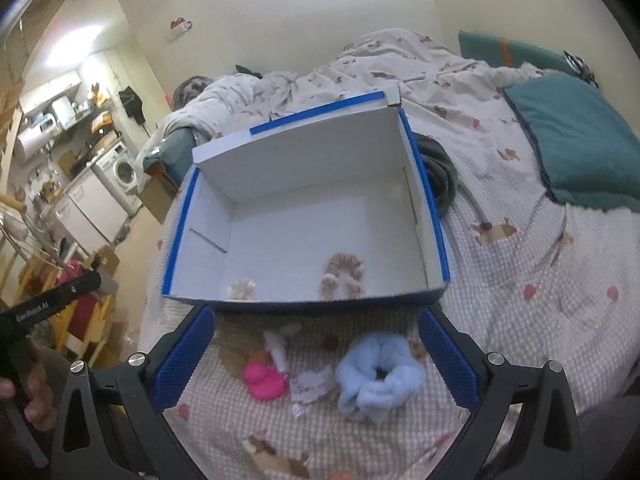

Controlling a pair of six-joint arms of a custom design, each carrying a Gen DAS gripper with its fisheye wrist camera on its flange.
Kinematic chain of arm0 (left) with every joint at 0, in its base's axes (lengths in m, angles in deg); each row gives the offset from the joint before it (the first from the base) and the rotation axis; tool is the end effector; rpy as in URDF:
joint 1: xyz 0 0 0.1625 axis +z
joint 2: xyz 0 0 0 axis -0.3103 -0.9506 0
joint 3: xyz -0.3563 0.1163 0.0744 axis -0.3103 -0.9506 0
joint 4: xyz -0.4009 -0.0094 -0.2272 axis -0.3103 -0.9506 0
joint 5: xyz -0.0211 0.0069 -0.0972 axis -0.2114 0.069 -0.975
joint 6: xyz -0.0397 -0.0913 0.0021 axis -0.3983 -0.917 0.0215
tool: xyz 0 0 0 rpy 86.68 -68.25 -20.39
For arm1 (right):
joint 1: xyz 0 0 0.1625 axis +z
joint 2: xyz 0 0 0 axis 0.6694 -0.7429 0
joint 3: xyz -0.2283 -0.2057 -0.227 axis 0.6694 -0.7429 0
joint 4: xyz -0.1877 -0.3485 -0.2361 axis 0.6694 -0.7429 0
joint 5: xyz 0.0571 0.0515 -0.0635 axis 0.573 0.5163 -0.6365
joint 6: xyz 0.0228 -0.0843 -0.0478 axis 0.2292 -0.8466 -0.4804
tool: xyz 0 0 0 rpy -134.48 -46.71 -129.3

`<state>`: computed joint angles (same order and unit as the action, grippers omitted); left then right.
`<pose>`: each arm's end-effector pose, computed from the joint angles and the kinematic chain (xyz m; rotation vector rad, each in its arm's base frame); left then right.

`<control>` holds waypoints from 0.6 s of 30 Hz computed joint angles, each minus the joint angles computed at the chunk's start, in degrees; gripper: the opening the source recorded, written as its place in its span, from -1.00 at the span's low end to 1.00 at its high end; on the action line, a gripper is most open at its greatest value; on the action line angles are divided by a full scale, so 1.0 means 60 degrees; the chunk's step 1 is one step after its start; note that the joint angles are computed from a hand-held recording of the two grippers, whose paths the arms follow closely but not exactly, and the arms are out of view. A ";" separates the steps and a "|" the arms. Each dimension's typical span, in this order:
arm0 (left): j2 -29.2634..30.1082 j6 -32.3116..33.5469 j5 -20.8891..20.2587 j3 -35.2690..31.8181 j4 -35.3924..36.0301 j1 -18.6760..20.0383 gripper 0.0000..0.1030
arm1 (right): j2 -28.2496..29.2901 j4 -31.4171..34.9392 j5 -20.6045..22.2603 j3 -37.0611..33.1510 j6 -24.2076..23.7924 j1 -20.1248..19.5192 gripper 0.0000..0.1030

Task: Organize soft objects
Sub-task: 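Withdraw both tools from the box back toward the remaining items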

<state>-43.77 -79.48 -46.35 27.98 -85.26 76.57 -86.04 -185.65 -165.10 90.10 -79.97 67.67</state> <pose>-0.2205 -0.7591 0.3407 0.4436 2.2781 -0.7453 0.3157 -0.6628 0.1969 0.1094 -2.4610 1.0441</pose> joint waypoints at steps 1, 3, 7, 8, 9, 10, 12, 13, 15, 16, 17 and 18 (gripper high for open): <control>-0.0090 -0.0032 0.0015 0.0124 0.0042 -0.0033 0.21 | -0.0104 -0.0019 -0.0037 0.0141 0.0047 0.0024 1.00; -0.0209 -0.0020 0.0062 0.0339 0.0089 -0.0075 0.21 | -0.0219 0.0027 -0.0161 0.0308 0.0099 0.0077 1.00; -0.0318 -0.0156 -0.0071 0.0653 0.0267 -0.0017 0.21 | -0.0413 0.0145 -0.0255 0.0606 0.0330 0.0078 1.00; -0.0338 -0.0139 -0.0069 0.0760 0.0280 0.0015 0.21 | -0.0387 0.0159 -0.0401 0.0613 0.0285 0.0091 1.00; -0.0330 -0.0119 -0.0096 0.0805 0.0311 0.0052 0.21 | -0.0343 0.0135 -0.0565 0.0615 0.0204 0.0105 1.00; -0.0311 -0.0119 -0.0147 0.0837 0.0372 0.0108 0.21 | -0.0315 0.0111 -0.0650 0.0625 0.0141 0.0106 1.00; -0.0213 -0.0209 -0.0249 0.0799 0.0610 0.0244 0.21 | -0.0316 0.0231 -0.0644 0.0653 0.0197 0.0032 1.00; -0.0160 -0.0293 -0.0280 0.0777 0.0768 0.0317 0.21 | -0.0347 0.0311 -0.0532 0.0697 0.0317 -0.0035 1.00; -0.0045 -0.0511 -0.0317 0.0675 0.1114 0.0450 0.21 | -0.0364 0.0472 -0.0437 0.0725 0.0496 -0.0135 1.00; 0.0021 -0.0631 -0.0440 0.0617 0.1306 0.0550 0.21 | -0.0359 0.0621 -0.0391 0.0715 0.0618 -0.0179 1.00; 0.0057 -0.0663 -0.0559 0.0592 0.1389 0.0612 0.21 | -0.0351 0.0799 -0.0266 0.0688 0.0750 -0.0228 1.00; 0.0088 -0.0678 -0.0664 0.0598 0.1443 0.0670 0.21 | -0.0326 0.0909 -0.0158 0.0643 0.0792 -0.0265 1.00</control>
